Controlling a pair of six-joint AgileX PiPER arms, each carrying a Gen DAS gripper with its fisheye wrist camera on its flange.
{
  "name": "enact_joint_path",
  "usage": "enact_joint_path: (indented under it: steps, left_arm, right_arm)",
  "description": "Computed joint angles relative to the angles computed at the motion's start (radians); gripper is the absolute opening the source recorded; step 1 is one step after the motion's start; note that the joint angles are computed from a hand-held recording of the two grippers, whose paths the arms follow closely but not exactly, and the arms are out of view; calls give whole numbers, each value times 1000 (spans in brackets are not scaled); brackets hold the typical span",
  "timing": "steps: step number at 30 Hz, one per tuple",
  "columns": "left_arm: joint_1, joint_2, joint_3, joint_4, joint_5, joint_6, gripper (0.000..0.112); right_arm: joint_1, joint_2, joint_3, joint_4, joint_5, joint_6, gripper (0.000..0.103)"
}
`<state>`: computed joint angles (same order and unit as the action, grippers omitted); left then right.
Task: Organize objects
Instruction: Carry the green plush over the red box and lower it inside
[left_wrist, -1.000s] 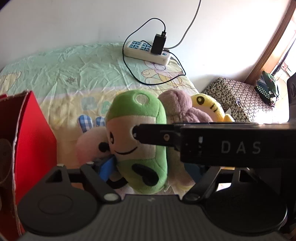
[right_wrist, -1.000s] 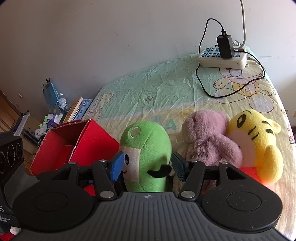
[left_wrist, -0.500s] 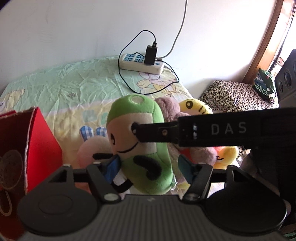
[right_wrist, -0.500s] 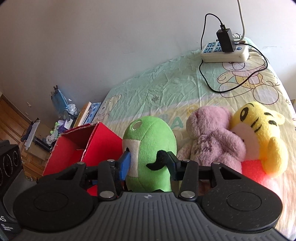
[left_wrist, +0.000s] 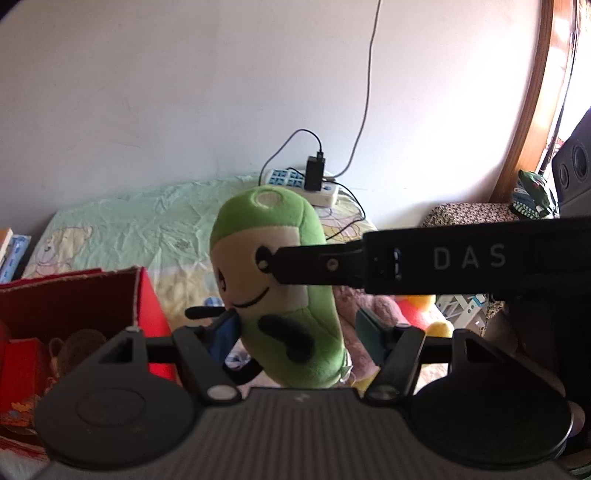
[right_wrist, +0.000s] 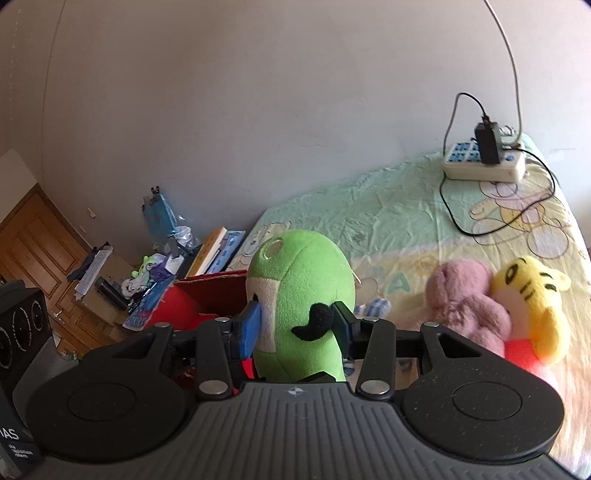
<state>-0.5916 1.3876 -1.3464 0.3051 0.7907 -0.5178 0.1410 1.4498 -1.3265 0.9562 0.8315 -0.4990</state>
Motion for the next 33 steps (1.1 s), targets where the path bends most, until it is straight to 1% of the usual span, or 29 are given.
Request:
enact_joint_path:
  steps: [5, 9, 15, 18, 21, 24, 26, 31, 33]
  left_arm:
    - [118, -95, 47, -56, 4, 81, 68]
    - [271, -159, 93, -161, -9, 232, 68]
    - [643, -177, 131, -503, -2, 689, 68]
    - [859, -165, 140, -689, 54, 957, 68]
    - [1002, -119, 133, -775, 86, 1140, 68]
    - [1080, -52, 119, -795, 104, 1236, 68]
    - [1105, -13, 115, -791, 102, 1273, 68]
    - [1156, 53, 112, -781, 94, 1338, 68]
    - [1170, 75, 101, -778, 108, 1351, 68]
  right_arm:
    - [116, 53, -95, -6, -49, 29, 43]
    - [280, 117, -165, -137, -169, 131, 43]
    - [470, 270, -321, -301, -253, 390, 43]
    - [549, 363, -419, -396, -266, 544, 43]
    - [611, 454, -507, -470, -284, 673, 43]
    - [651, 554, -618, -531, -259, 800, 43]
    - [667, 613, -687, -558, -233, 865, 43]
    - [671, 747, -857, -541, -132, 964, 43]
    - [675, 796, -937, -553, -82, 1010, 43]
